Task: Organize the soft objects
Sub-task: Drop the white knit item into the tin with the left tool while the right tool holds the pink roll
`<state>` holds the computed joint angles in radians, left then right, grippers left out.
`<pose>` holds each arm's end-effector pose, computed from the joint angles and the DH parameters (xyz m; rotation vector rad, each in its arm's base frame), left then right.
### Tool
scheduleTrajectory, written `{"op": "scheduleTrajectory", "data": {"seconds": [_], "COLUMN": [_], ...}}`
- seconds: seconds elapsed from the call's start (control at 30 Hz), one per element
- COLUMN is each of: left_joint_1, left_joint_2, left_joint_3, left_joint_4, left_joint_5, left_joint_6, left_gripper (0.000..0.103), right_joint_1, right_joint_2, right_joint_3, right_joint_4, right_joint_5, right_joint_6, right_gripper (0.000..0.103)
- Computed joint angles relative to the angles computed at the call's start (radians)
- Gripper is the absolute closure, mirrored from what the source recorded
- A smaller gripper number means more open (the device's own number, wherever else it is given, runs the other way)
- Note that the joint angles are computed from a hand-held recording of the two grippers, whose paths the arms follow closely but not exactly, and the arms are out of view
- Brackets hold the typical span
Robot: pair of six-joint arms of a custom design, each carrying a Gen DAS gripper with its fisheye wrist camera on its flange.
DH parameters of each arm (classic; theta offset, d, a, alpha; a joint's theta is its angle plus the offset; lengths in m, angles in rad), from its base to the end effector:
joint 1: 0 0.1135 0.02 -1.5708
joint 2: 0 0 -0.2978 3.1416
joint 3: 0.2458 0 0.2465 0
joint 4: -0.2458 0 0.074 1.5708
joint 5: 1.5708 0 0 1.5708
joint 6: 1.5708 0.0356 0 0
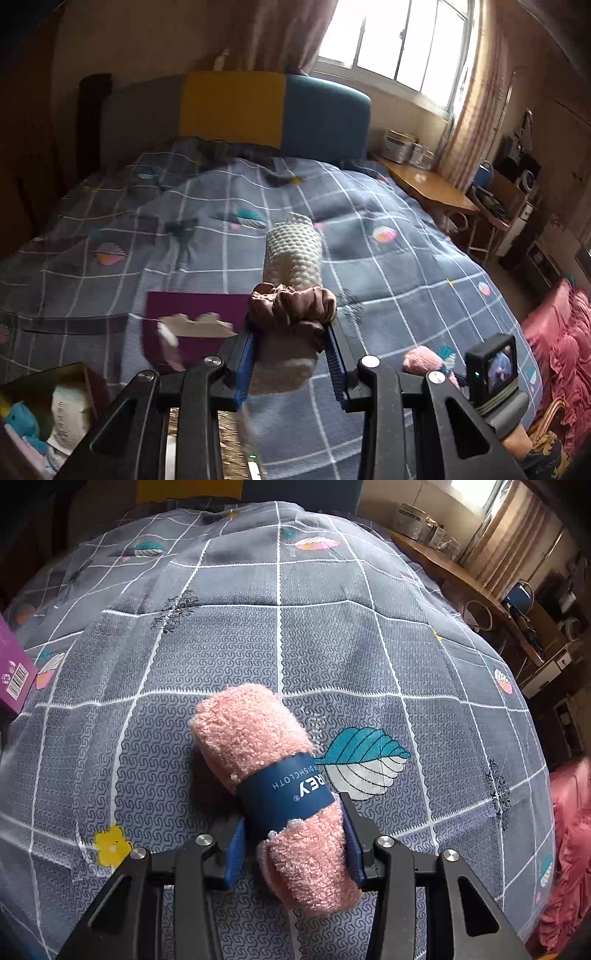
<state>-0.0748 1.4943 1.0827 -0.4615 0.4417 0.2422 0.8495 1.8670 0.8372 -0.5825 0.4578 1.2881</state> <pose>0.3066 -0.0382 0.2884 0.5665 2.3152 -0.4593 0.1948 0.1977 0.1184 0.5827 2.6751 -0.3567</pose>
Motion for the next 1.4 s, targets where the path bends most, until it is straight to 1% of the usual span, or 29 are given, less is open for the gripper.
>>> {"op": "scheduleTrajectory", "data": {"seconds": [0.13,0.27,0.43,0.6,0.73,0.9,1.13,1.23,1.4], "left_joint_1": [0.174,0.348,0.536,0.687,0.769,0.860,0.933,0.960,0.994], "left_joint_2": [0.068,0.127,0.166,0.170,0.154,0.180,0.183,0.192,0.226], "left_joint_3": [0.066,0.085,0.027,-0.054,-0.123,-0.141,-0.166,-0.163,-0.144], "left_joint_4": [0.009,0.021,0.080,0.141,0.185,0.154,0.142,0.132,0.123], "left_joint_5": [0.022,0.041,0.058,0.089,0.107,0.138,0.157,0.163,0.160], "left_joint_6": [0.021,0.063,0.155,0.230,0.288,0.373,0.443,0.463,0.468], "left_gripper": [0.069,0.069,0.069,0.069,0.069,0.069,0.069,0.069,0.069], "right_joint_1": [-0.003,-0.003,0.017,0.037,0.054,0.068,0.090,0.089,0.087], "right_joint_2": [-0.005,0.001,0.029,0.059,0.082,0.087,0.099,0.098,0.101], "right_joint_3": [-0.009,-0.005,0.034,0.073,0.100,0.112,0.130,0.129,0.130], "right_joint_4": [0.006,0.000,-0.045,-0.094,-0.127,-0.151,-0.181,-0.182,-0.184], "right_joint_5": [0.001,0.008,0.027,0.051,0.066,0.075,0.081,0.083,0.087], "right_joint_6": [-0.007,-0.018,-0.016,-0.021,-0.017,-0.004,0.016,0.011,0.001], "right_gripper": [0.056,0.056,0.058,0.059,0.060,0.060,0.060,0.060,0.060]}}
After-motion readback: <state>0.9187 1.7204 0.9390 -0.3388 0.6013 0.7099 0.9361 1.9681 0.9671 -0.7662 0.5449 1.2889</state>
